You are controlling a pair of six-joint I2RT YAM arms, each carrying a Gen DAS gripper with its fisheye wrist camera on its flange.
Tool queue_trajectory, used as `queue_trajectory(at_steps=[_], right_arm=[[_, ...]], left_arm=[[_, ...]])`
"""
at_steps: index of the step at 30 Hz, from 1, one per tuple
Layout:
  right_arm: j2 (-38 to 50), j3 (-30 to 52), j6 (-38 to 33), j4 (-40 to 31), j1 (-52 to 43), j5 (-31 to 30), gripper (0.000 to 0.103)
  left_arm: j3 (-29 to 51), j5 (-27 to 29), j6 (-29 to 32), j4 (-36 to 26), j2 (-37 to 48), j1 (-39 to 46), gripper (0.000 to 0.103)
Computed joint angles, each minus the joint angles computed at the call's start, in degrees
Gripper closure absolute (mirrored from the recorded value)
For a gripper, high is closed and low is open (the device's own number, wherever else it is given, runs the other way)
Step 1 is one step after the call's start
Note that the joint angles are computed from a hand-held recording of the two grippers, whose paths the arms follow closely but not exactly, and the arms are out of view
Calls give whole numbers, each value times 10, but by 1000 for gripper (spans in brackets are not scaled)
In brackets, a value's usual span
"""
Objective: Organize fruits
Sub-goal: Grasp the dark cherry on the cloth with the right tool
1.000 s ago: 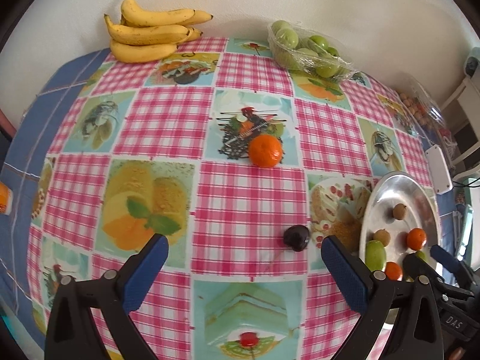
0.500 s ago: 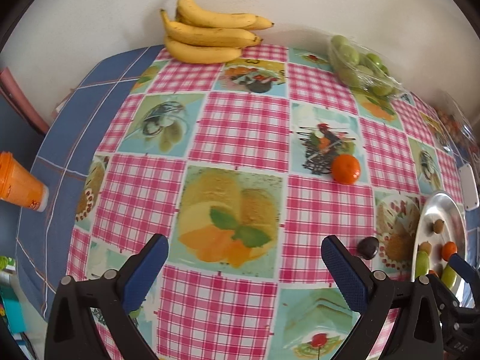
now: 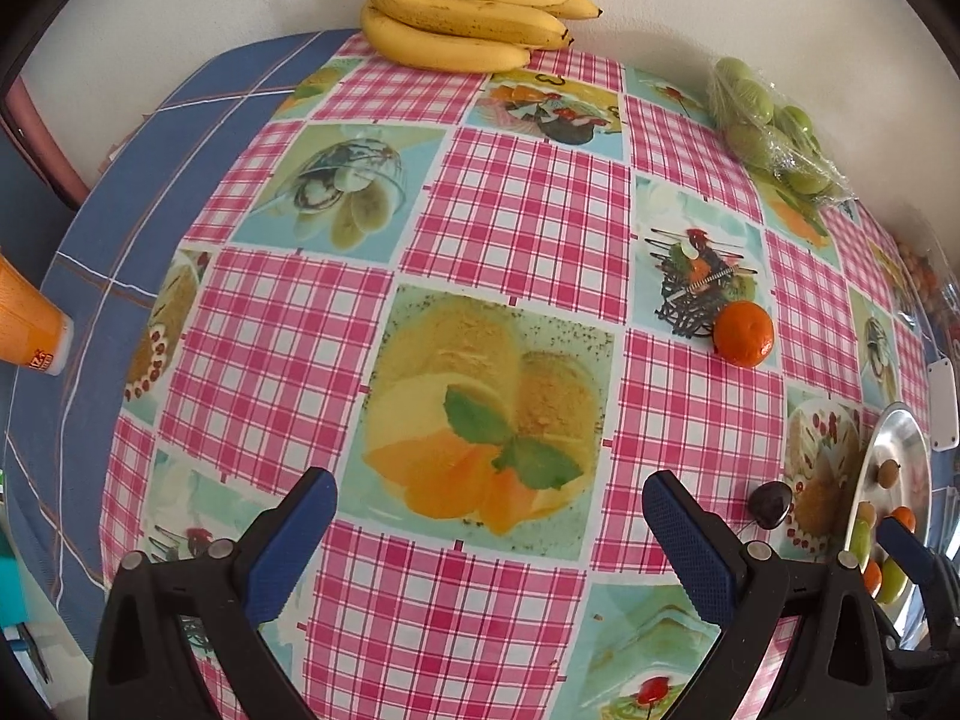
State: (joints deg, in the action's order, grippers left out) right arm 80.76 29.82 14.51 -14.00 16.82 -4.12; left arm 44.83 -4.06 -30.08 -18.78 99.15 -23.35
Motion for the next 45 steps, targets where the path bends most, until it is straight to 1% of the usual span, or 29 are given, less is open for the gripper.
queue_trajectory(at_steps=[6,7,9,10,11,13,17,19,22,24,25,26,34,37,45], right_arm=[[26,13,5,15,25,9,6],[31,16,6,15,26,9,8],[43,21,9,18,26,7,19],[49,23,10,19,25,5,27],[57,26,12,21,24,4,30],[72,29,15,28,21,-2,32],[96,34,17,39,19,-5,49],[103,36,16,42,18,-7,50],[117,43,13,42,20,-4,56],[128,47,11,44,20,-3,57],[136,50,10,45,21,-1,60],[141,51,10,45,21,1,65],[165,56,5,57,19,-1,67],[173,59,7,60,23,1,73],[188,65,10,70,23,-1,73]], left_arm=[[3,6,1,4,7,0,0],[4,7,2,5,7,1,0],[4,8,0,7,10,1,0],[5,9,0,8,13,0,0],[6,9,-1,8,15,-1,0],[9,5,-5,10,24,-5,0],[10,17,-16,21,35,-7,0],[13,12,-21,21,42,-12,0],[17,12,-27,21,50,-16,0],[20,14,-26,21,56,-17,0],[20,15,-25,21,58,-18,0],[22,15,-25,21,61,-20,0],[26,21,-32,30,74,-27,0],[25,20,-31,31,76,-27,0],[25,19,-29,37,83,-27,0]])
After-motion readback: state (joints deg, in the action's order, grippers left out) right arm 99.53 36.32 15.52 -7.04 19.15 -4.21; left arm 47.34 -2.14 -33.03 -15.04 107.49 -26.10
